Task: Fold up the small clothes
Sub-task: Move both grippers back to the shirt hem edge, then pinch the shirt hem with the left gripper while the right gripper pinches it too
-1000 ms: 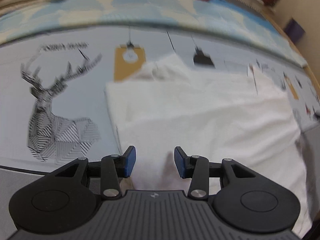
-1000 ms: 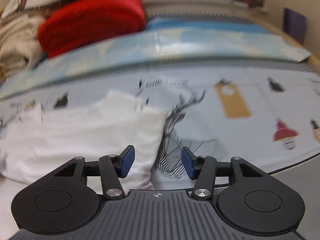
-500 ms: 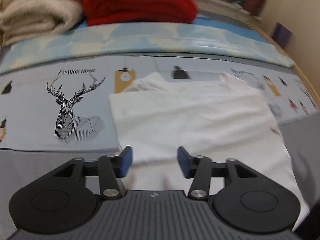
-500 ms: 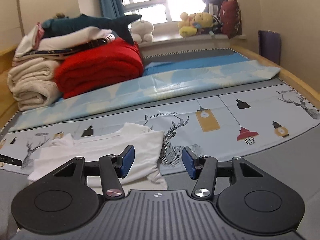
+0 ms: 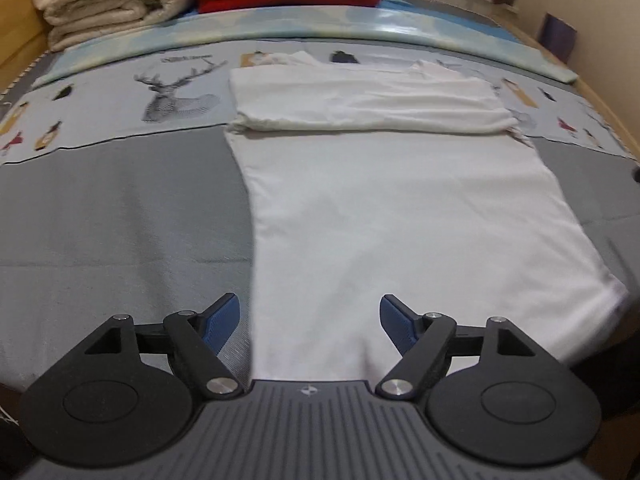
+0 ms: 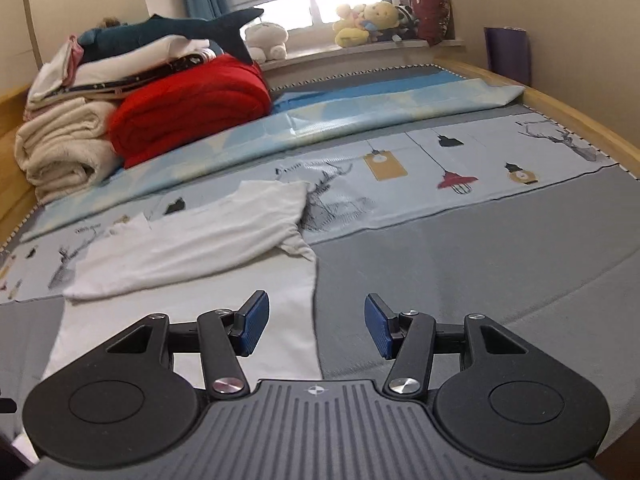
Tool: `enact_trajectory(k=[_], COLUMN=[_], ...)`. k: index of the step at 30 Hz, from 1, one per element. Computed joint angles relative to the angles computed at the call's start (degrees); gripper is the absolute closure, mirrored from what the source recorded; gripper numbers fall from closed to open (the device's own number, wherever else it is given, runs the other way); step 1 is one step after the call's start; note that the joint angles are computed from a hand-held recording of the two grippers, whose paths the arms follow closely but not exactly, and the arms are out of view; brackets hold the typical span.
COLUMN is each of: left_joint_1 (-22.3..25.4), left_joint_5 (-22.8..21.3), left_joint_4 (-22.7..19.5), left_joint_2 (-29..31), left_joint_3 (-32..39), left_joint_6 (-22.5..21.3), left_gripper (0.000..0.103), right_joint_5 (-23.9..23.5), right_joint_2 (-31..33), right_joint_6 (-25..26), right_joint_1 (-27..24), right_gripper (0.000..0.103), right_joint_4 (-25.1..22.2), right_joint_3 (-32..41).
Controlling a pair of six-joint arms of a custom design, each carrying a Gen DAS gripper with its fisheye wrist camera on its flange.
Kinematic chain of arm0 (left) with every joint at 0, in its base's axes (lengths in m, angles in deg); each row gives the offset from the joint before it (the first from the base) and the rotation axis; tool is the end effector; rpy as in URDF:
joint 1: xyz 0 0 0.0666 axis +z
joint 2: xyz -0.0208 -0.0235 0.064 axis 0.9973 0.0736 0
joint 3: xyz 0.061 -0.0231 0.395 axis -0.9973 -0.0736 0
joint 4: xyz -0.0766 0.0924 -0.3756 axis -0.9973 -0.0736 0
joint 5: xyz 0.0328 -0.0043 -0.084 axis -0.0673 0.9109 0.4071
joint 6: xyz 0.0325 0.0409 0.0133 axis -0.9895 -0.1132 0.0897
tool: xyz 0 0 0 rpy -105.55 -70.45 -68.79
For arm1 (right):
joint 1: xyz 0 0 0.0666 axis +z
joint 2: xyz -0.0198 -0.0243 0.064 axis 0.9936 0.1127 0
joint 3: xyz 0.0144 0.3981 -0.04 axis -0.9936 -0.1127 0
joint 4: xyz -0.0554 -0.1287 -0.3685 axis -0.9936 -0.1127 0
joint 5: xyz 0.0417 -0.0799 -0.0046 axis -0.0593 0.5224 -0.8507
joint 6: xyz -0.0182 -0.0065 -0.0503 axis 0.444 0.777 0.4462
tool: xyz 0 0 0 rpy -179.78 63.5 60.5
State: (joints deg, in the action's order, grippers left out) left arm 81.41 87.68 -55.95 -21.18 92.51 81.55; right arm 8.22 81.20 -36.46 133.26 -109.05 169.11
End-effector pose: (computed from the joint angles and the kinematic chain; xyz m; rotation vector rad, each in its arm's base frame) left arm 0.3476 -0.0291 0.4790 0.1909 2.5456 -0.0816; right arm 0.2477 0.2564 0.5412 0.3621 2.1979 0.0897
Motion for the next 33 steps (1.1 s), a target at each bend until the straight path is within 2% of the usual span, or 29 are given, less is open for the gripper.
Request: enact_trajectory(k=[3, 6, 10, 14, 15, 17, 18, 19, 20, 27, 33], left_joint_1=[0.65, 1.59, 4.20, 5.63, 5.99, 6.79, 7.22, 7.74, 8.21, 9.56, 7.87], left_joint_5=[-1.13, -2.23, 0.60, 2.66, 3.18, 4.84, 5.97, 6.98, 7.77, 9.85, 8.04], left_joint_4=[1.29, 0.77, -1.07, -3.14, -3.60, -4.66, -5.24, -5.78, -6.42, -10.87, -12.77], left_joint_2=[1.19, 2.47, 3.89, 4.26, 4.40, 4.81, 5.13, 5.46, 5.82, 8.12, 8.58], left_joint_3=[-0.37, 0.12, 1.73, 2.43, 2.57, 2.86, 3.01, 3.14, 3.32, 4.14, 3.70], left_joint_6=[1.13, 2.11, 4.49, 6.02, 5.92, 5.91, 6.23, 6.57, 7.05, 9.59, 7.26], left_gripper=[0.021, 0.021, 0.021, 0.024, 0.027, 0.052, 0.058, 0.065, 0.067, 0.067, 0.067], right_joint_5=[-0.98, -1.95, -5.86, -9.07, -9.23, -9.86, -10.49, -11.19, -12.22, -21.10, -24.98], right_joint_2=[-0.07, 0.28, 1.92, 2.17, 2.28, 2.65, 2.80, 2.84, 2.97, 3.83, 5.90], right_joint_6=[-2.23, -1.18, -1.73, -2.66, -2.55, -2.25, -2.26, -2.40, -2.79, -3.07, -2.95], right_joint_1=[0.11, -0.02, -0.97, -1.34, -1.30, -1.39, -1.61, -1.91, -2.25, -4.46, -4.79], right_gripper=[0.048, 0.048, 0.048, 0.048, 0.048, 0.049, 0.050, 0.055, 0.059, 0.059, 0.059], right_joint_4=[-1.27, -2.20, -5.67, -5.82, -5.85, -6.45, -6.72, -6.86, -7.29, -10.13, -14.78], right_joint_3=[-0.57, -0.96, -0.23, -0.36, -0.32, -0.14, -0.05, -0.11, -0.17, -1.25, -0.89])
